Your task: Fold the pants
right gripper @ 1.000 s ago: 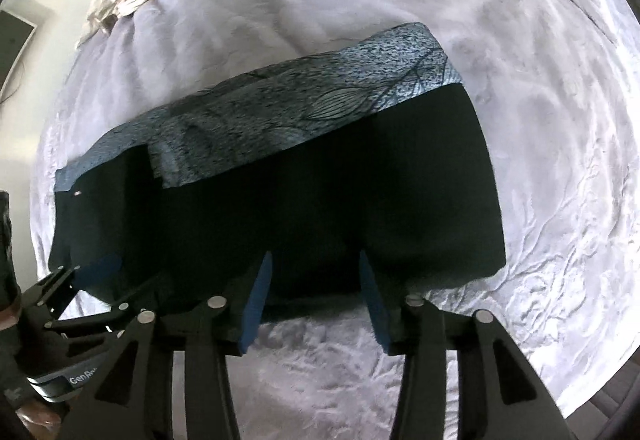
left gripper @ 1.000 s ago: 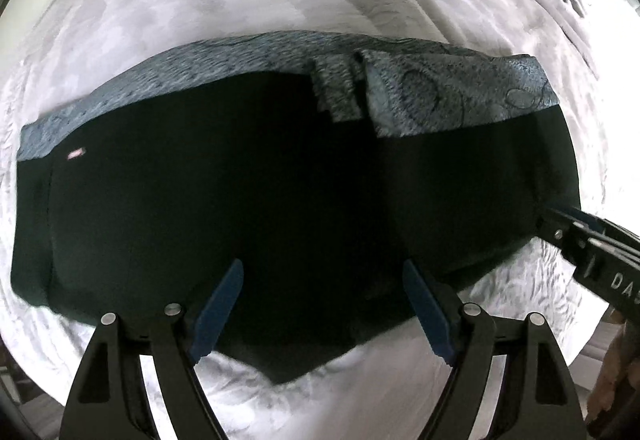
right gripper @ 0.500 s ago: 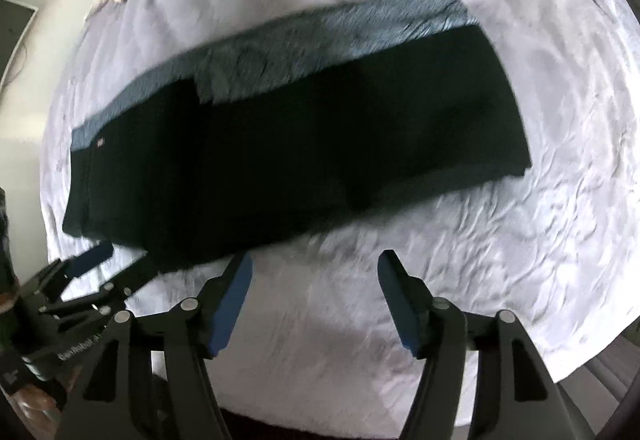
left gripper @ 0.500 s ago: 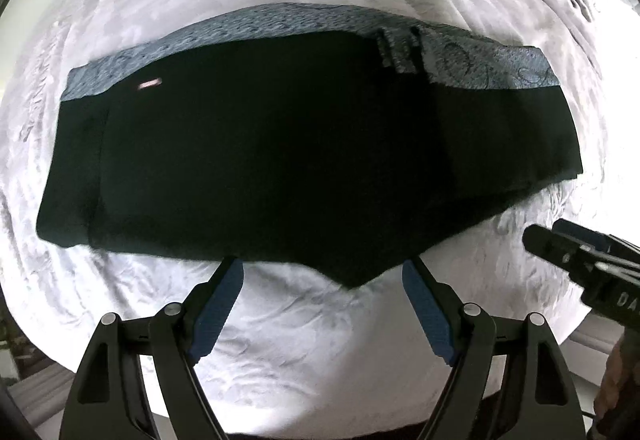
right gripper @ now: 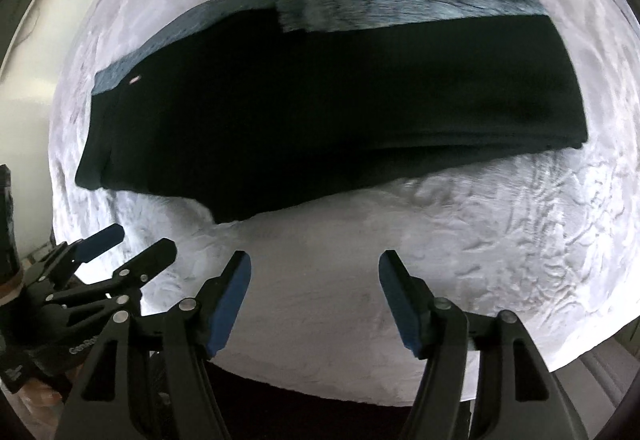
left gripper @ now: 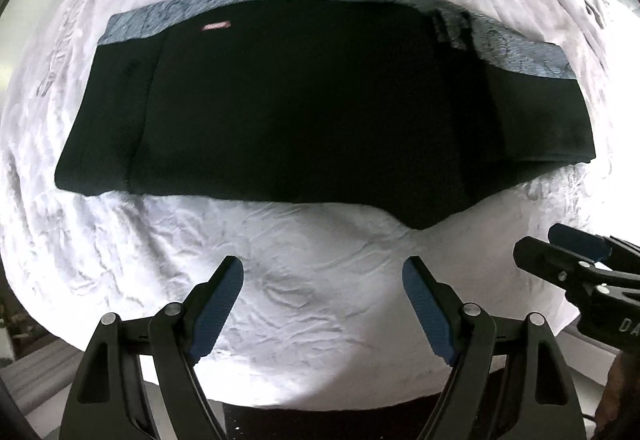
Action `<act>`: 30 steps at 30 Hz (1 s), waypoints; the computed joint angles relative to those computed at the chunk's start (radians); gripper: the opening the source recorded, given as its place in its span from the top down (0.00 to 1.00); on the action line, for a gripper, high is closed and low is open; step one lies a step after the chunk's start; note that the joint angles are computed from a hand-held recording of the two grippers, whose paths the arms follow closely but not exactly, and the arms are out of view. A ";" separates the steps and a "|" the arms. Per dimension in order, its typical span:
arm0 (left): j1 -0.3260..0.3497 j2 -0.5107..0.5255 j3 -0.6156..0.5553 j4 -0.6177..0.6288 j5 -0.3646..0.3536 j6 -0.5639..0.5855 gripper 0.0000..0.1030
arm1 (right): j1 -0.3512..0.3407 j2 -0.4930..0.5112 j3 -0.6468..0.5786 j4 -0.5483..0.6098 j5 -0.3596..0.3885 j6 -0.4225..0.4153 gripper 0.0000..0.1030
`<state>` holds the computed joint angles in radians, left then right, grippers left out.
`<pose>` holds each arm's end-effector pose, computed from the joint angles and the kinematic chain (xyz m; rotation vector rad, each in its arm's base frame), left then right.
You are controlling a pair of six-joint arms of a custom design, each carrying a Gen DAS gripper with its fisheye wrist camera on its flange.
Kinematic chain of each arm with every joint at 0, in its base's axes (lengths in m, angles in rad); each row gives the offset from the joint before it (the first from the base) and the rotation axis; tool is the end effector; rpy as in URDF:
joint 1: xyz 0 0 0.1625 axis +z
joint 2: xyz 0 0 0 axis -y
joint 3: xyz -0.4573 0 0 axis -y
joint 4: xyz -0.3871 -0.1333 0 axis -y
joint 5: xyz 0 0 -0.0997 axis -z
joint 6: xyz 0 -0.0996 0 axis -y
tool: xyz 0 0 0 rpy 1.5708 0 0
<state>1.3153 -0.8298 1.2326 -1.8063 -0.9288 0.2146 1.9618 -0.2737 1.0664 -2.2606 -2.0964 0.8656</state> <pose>-0.0028 -0.7743 0.2529 0.6475 2.4057 0.1918 0.3828 -0.7100 -0.0855 -0.5852 -2.5752 0.3075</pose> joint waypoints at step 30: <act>0.160 0.020 -0.345 0.145 -0.041 -0.123 0.00 | 0.018 0.268 -0.518 0.310 0.028 -0.131 0.23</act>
<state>1.4756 -0.8100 0.8880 -1.6614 -0.9701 0.0918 1.9798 -0.0061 0.5480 -1.9505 -2.0685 0.7348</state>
